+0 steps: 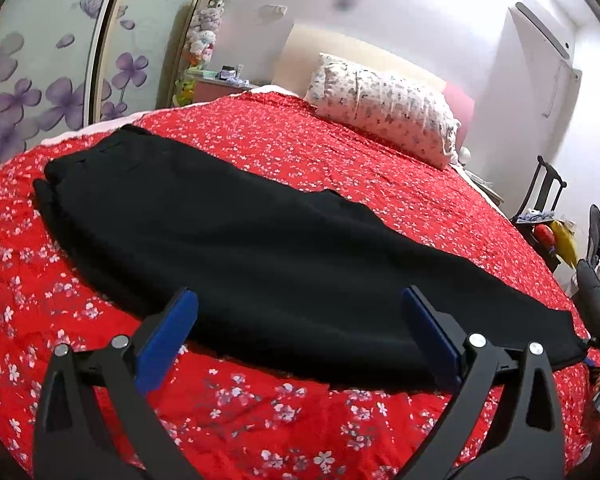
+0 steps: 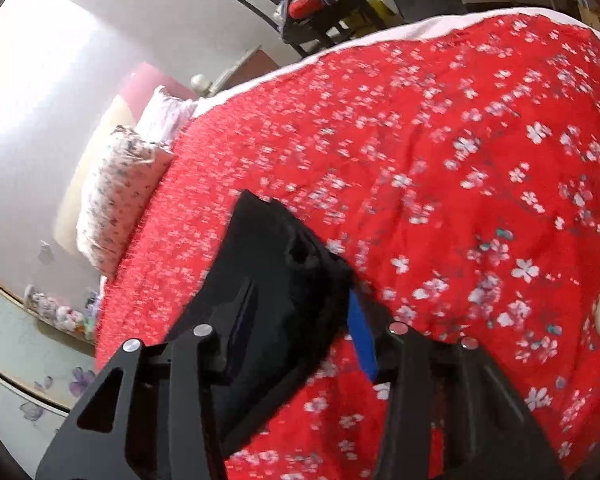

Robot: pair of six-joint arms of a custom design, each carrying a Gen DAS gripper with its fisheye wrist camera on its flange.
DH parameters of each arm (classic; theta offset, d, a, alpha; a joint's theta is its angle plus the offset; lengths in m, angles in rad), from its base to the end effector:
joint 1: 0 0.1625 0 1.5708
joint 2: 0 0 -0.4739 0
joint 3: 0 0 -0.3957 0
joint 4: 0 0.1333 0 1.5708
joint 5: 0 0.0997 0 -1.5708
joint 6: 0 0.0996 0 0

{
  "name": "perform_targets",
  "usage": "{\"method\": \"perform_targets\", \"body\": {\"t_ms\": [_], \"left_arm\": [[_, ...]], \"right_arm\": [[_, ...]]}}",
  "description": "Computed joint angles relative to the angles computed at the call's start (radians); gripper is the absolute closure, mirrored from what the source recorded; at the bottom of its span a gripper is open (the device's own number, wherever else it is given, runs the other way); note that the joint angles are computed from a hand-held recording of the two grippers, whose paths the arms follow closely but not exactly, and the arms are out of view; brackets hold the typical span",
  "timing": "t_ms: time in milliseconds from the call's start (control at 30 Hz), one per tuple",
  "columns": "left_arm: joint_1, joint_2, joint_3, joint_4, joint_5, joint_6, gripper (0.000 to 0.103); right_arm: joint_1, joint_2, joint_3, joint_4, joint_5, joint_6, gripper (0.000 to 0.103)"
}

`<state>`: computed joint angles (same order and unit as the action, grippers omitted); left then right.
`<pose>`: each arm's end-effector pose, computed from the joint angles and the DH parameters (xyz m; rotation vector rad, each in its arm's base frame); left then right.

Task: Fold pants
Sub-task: 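Lift the held pants edge with the right tool and fold it over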

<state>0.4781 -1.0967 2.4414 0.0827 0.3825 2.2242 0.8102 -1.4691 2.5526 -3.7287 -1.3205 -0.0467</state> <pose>-0.0841 -0.2978 0.1475 0.0883 2.2521 -1.3706 -0.1377 -0.3738 0.3260 -0.7032 -2.4258 1.5041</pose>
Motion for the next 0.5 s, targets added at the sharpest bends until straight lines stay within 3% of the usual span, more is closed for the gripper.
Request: {"method": "perform_targets", "body": {"t_ms": [67,133,200,267,300,400,500], "left_arm": [[0.007,-0.004,0.001,0.004,0.01,-0.007,0.002],[0.012,-0.01,0.002,0.001,0.014,-0.006,0.002],[0.018,-0.02,0.007,-0.009,0.019,-0.005,0.002],[0.029,-0.04,0.011,-0.023,0.029,0.006,0.002],[0.034,-0.045,0.01,-0.029,0.034,0.006,0.002],[0.05,-0.068,0.019,-0.051,0.051,0.006,0.002],[0.047,-0.093,0.038,-0.086,0.054,0.019,0.002]], "right_arm": [[0.001,0.006,-0.005,-0.009,-0.003,0.015,0.062],[0.018,0.018,-0.014,-0.018,-0.047,0.001,0.081],[-0.006,0.013,0.002,-0.037,0.007,-0.008,0.084],[-0.038,0.0,0.034,-0.086,0.118,-0.027,0.084],[-0.024,-0.005,0.049,-0.118,0.136,-0.054,0.084],[0.079,-0.007,0.066,-0.163,0.121,-0.13,0.084],[0.28,0.028,0.071,-0.184,0.072,-0.2,0.084]]}}
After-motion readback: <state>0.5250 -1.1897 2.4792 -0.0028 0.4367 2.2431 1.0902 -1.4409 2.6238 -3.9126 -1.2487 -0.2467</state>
